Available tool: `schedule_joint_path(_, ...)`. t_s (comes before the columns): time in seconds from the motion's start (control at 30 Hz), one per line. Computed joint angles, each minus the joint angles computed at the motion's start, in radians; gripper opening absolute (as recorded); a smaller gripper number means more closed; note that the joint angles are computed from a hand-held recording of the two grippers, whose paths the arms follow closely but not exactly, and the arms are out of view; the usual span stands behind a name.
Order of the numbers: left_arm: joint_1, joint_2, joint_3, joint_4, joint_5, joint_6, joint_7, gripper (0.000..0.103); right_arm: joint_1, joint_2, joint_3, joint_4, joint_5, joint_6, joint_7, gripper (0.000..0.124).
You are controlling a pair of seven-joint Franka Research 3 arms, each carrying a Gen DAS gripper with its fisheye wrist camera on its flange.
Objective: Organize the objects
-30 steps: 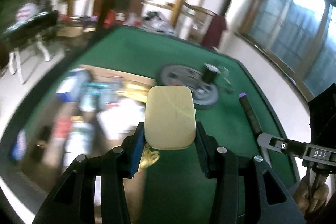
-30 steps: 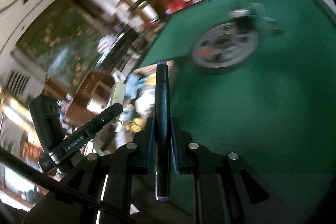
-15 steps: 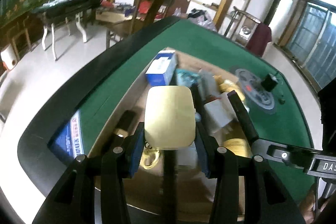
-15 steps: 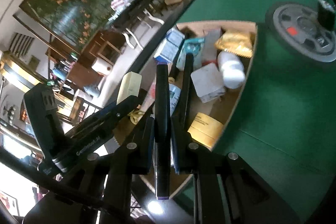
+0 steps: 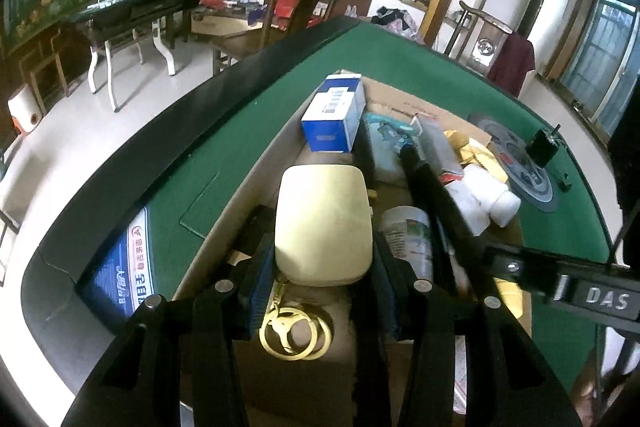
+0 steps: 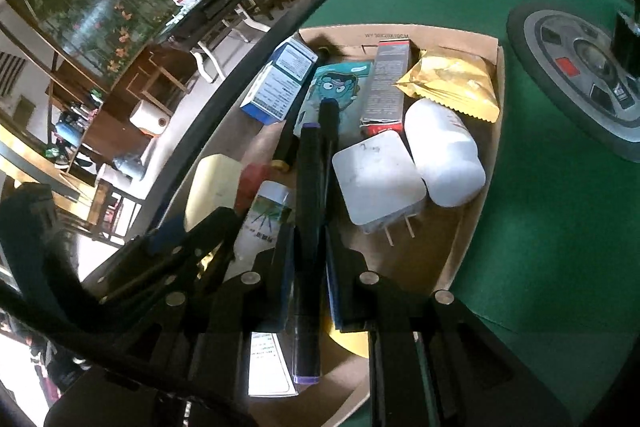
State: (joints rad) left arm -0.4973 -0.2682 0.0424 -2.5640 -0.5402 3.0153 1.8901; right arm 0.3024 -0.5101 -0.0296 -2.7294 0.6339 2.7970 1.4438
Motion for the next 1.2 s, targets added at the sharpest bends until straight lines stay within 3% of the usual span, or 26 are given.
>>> schedule_joint_path(0.07, 0.011, -0.018, -0.018, -0.018, 0.022, 0.03, -0.013, 0.042, -0.021, -0.012, 0.028, -0.008, -0.031, 0.008, 0.024, 0.013)
schedule_joint_path(0.2, 0.035, -0.061, -0.054, -0.059, 0.114, 0.091, -0.093, 0.055, -0.036, -0.038, 0.058, -0.021, -0.083, 0.028, 0.075, 0.013)
schedule_joint_path(0.37, 0.129, -0.116, -0.163, -0.107, 0.228, 0.152, -0.212, 0.059, -0.045, -0.108, 0.071, -0.06, -0.124, 0.046, 0.132, 0.023)
schedule_joint_path(0.47, 0.243, -0.153, -0.282, -0.128, 0.297, 0.175, -0.295, 0.061, -0.047, -0.152, 0.075, -0.089, -0.139, 0.054, 0.168, 0.024)
schedule_joint_path(0.53, 0.317, -0.181, -0.358, -0.144, 0.331, 0.197, -0.35, 0.068, -0.053, -0.182, 0.079, -0.11, -0.154, 0.053, 0.187, 0.024)
schedule_joint_path(0.6, 0.397, -0.215, -0.438, -0.159, 0.359, 0.222, -0.403, 0.068, -0.066, -0.209, 0.092, -0.13, -0.173, 0.057, 0.214, 0.03)
schedule_joint_path(0.73, 0.579, -0.299, -0.617, -0.178, 0.397, 0.233, -0.517, 0.082, -0.073, -0.27, 0.094, -0.174, -0.202, 0.061, 0.249, 0.035)
schedule_joint_path(0.83, 0.667, -0.359, -0.706, -0.185, 0.422, 0.228, -0.591, 0.088, -0.074, -0.309, 0.093, -0.194, -0.22, 0.052, 0.264, 0.035)
schedule_joint_path(0.93, 0.673, -0.382, -0.712, -0.193, 0.447, 0.232, -0.638, 0.095, -0.081, -0.336, 0.107, -0.214, -0.241, 0.058, 0.284, 0.037)
schedule_joint_path(1.07, 0.512, -0.333, -0.542, -0.21, 0.483, 0.268, -0.648, 0.101, -0.109, -0.385, 0.149, -0.244, -0.289, 0.056, 0.316, 0.041)
schedule_joint_path(1.2, 0.494, -0.317, -0.502, -0.174, 0.508, 0.14, -0.708, 0.101, -0.133, -0.427, 0.193, -0.266, -0.349, 0.053, 0.352, 0.041)
